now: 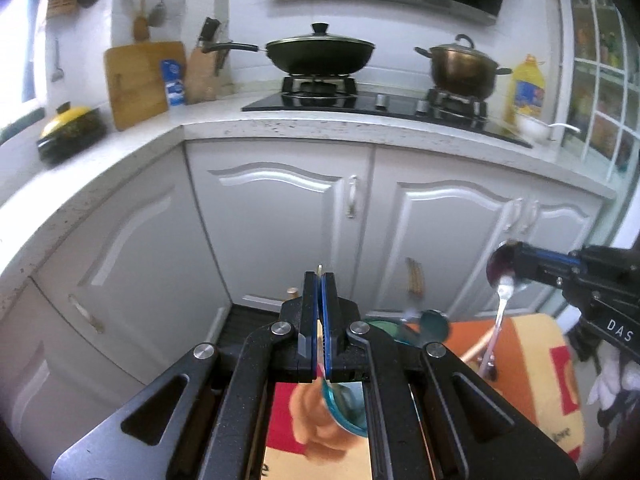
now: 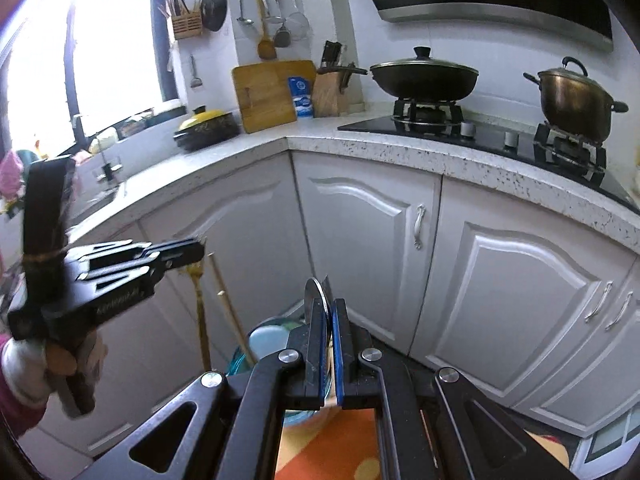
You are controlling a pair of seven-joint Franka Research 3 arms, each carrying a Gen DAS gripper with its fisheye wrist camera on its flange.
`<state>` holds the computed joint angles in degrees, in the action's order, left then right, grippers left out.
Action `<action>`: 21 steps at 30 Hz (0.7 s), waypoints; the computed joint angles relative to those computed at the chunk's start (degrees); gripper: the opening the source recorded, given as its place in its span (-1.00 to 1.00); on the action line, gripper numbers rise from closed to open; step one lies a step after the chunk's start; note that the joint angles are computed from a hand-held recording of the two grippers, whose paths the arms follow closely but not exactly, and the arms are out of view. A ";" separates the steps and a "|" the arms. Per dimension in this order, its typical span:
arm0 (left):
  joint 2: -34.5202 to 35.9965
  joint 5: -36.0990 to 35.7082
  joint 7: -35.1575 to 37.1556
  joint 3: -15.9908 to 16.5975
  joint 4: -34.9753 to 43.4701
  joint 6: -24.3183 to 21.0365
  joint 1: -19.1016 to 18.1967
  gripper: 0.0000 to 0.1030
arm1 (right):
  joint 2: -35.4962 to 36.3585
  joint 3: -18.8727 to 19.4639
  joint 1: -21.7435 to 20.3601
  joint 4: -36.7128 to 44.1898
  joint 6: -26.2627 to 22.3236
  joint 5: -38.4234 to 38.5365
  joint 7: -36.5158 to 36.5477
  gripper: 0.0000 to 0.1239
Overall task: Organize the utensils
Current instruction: 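Lift the chopstick with left gripper and spoon with right gripper over the cup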
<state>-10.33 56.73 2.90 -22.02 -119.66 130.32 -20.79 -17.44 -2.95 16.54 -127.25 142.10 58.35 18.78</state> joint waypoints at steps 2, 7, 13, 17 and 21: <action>1.17 1.95 -0.90 -0.74 0.44 -2.38 0.03 -1.00 | 1.25 1.41 0.68 0.07 3.95 0.45 -0.19 -0.96; 3.92 6.22 -3.27 -0.80 0.91 -6.67 -1.24 -1.00 | 2.28 2.72 3.76 -1.81 12.56 4.37 -5.67 -0.96; 6.12 9.59 -5.24 -0.15 1.48 -9.76 -3.38 -1.00 | 3.09 3.43 6.60 -4.07 19.36 8.62 -12.10 -0.96; 6.83 11.35 -6.35 -0.11 1.50 -11.75 -4.72 -1.00 | 3.09 3.26 6.78 -5.21 19.57 8.08 -12.85 -0.96; 7.00 11.28 -7.77 0.34 0.65 -11.91 -5.60 -1.00 | 2.22 2.85 6.23 -7.01 17.95 6.15 -11.79 -0.96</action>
<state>-3.33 68.01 -4.87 -21.68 -119.01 118.41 -26.38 -15.22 -0.10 22.77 -134.27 160.05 64.50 6.99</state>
